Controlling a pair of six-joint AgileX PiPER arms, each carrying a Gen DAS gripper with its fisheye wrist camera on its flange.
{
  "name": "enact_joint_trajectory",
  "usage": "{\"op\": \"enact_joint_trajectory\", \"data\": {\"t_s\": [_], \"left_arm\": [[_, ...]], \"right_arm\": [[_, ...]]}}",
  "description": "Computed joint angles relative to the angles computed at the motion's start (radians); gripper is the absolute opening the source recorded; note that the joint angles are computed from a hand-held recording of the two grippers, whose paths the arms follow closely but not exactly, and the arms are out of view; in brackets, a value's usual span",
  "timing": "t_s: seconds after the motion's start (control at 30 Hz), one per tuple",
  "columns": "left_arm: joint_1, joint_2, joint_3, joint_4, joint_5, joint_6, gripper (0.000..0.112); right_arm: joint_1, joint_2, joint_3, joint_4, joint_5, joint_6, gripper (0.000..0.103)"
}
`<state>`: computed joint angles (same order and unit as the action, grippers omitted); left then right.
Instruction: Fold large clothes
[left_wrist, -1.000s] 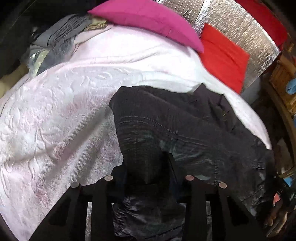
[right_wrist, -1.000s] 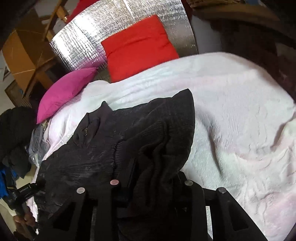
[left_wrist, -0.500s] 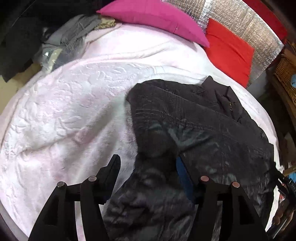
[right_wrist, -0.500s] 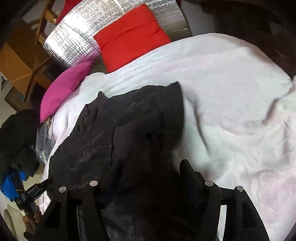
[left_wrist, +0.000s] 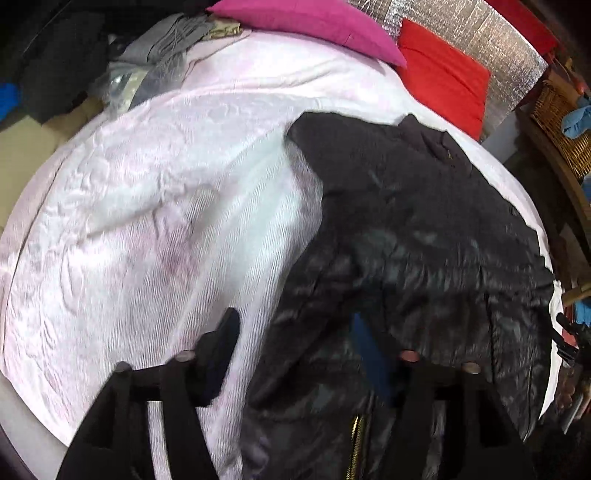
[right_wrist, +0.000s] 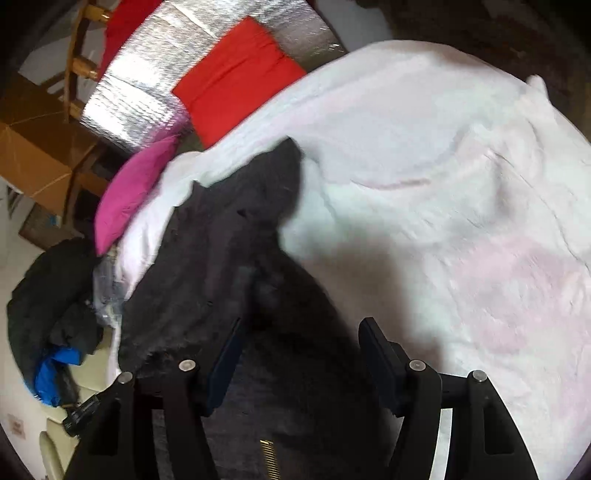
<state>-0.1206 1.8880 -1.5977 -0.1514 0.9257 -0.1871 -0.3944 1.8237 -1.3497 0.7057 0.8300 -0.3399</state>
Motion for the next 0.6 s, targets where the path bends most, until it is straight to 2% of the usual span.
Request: {"op": "enact_joint_trajectory", "data": {"t_s": [0.03, 0.07, 0.1, 0.17, 0.27, 0.33, 0.43, 0.47, 0.53, 0.6], "left_arm": [[0.003, -0.012, 0.022, -0.007, -0.001, 0.008, 0.047], [0.005, -0.022, 0.043, -0.016, -0.007, 0.016, 0.044], [0.007, -0.036, 0.071, -0.029, -0.016, 0.025, 0.041], [-0.001, -0.066, 0.127, -0.021, -0.035, 0.009, 0.039], [-0.034, -0.098, 0.180, 0.035, -0.059, -0.047, 0.039], [-0.053, -0.108, 0.202, 0.082, -0.064, -0.091, 0.047], [-0.071, -0.134, 0.249, 0.099, -0.086, -0.082, 0.046], [-0.080, -0.140, 0.258, 0.117, -0.094, -0.093, 0.042], [-0.093, -0.154, 0.272, 0.126, -0.105, -0.097, 0.022], [-0.112, -0.176, 0.288, 0.141, -0.122, -0.108, 0.020]], "right_arm": [[-0.002, 0.003, 0.011, -0.012, -0.004, 0.000, 0.068], [-0.013, -0.003, 0.029, -0.006, 0.002, -0.018, 0.063], [-0.018, 0.001, 0.040, 0.002, 0.014, -0.032, 0.050], [-0.002, -0.011, 0.056, -0.018, 0.019, -0.043, 0.037], [0.050, -0.093, 0.133, -0.043, -0.051, -0.072, 0.035], [0.065, -0.129, 0.167, -0.023, -0.075, -0.092, 0.035], [0.090, -0.114, 0.165, -0.122, -0.092, 0.016, 0.035], [0.096, -0.104, 0.158, -0.143, -0.088, 0.043, 0.035], [0.098, -0.092, 0.158, -0.176, -0.083, 0.075, 0.036], [0.087, -0.116, 0.190, -0.141, -0.093, 0.028, 0.035]]}}
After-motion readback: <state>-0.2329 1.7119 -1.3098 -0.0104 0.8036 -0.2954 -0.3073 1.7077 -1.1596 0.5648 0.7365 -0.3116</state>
